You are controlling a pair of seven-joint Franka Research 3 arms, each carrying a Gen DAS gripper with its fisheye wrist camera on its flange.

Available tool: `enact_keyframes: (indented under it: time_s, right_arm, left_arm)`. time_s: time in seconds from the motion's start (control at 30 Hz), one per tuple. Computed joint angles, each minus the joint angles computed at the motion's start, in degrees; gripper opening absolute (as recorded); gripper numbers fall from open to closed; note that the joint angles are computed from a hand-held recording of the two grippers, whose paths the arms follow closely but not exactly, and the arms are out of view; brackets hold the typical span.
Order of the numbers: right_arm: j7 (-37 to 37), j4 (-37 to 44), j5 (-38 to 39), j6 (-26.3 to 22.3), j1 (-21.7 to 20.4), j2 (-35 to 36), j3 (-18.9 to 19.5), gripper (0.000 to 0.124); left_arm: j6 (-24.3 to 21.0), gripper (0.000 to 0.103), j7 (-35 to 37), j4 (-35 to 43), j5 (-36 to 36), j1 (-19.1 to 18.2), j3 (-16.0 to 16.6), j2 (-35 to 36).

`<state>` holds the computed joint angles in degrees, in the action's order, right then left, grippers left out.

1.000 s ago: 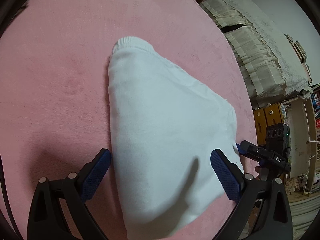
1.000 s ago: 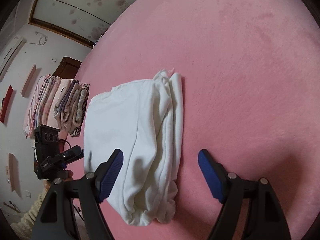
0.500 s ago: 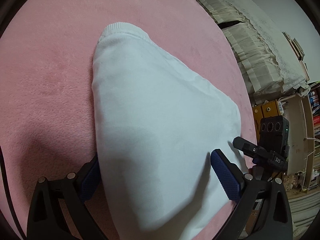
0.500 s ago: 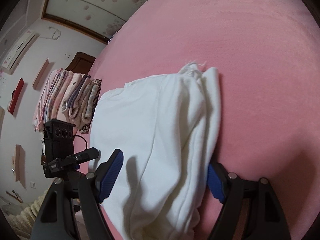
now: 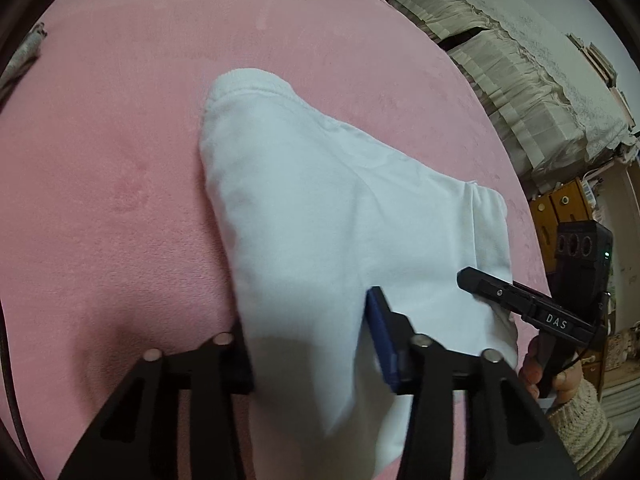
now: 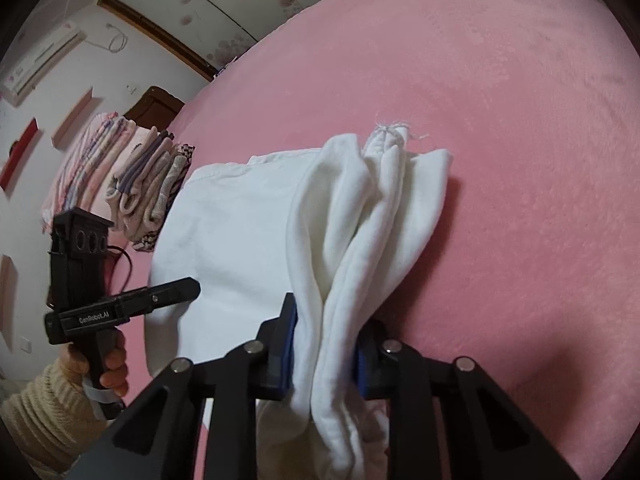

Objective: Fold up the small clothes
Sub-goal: 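Grasp the folded white shirt with both tools and lift it, then carry the folded shirt with both tools over to the clothes stack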

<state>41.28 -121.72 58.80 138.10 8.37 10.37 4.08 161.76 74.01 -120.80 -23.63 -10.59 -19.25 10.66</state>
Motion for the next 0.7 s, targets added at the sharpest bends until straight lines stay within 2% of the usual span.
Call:
enact_keyframes:
  time_s: [0.1,0.2,0.27,0.43,0.7]
  right_arm:
    - [0.01,-1.99,-1.52,3.68,1.24,-2.43,0.31,0.020]
    - [0.29,-4.16,-2.22,6.07,2.43,-5.55,0.41,0.020]
    - [0.41,-5.93,-2.68,6.61,3.30,-8.22,0.35,0.019]
    - [2.02,-11.79,-5.72,7.90,6.11,-16.44,-0.11,0.019]
    - [5.39,-20.59,-8.92,5.67,10.69,-30.55,-1.41,0.019]
  left_arm:
    - [-1.09,0.026,-5.66,-0.14,6.84,-2.13,2.12,-1.45]
    - [-4.24,0.023,-14.22,0.02,17.58,-4.84,4.27,-3.64]
    - [-7.15,0.023,-17.69,0.53,21.75,-5.66,4.40,-5.01]
    - [-11.79,0.023,-21.87,-2.28,24.90,-6.98,3.71,-11.86]
    - [-19.91,0.023,-25.88,-7.73,26.29,-9.97,3.19,-25.21]
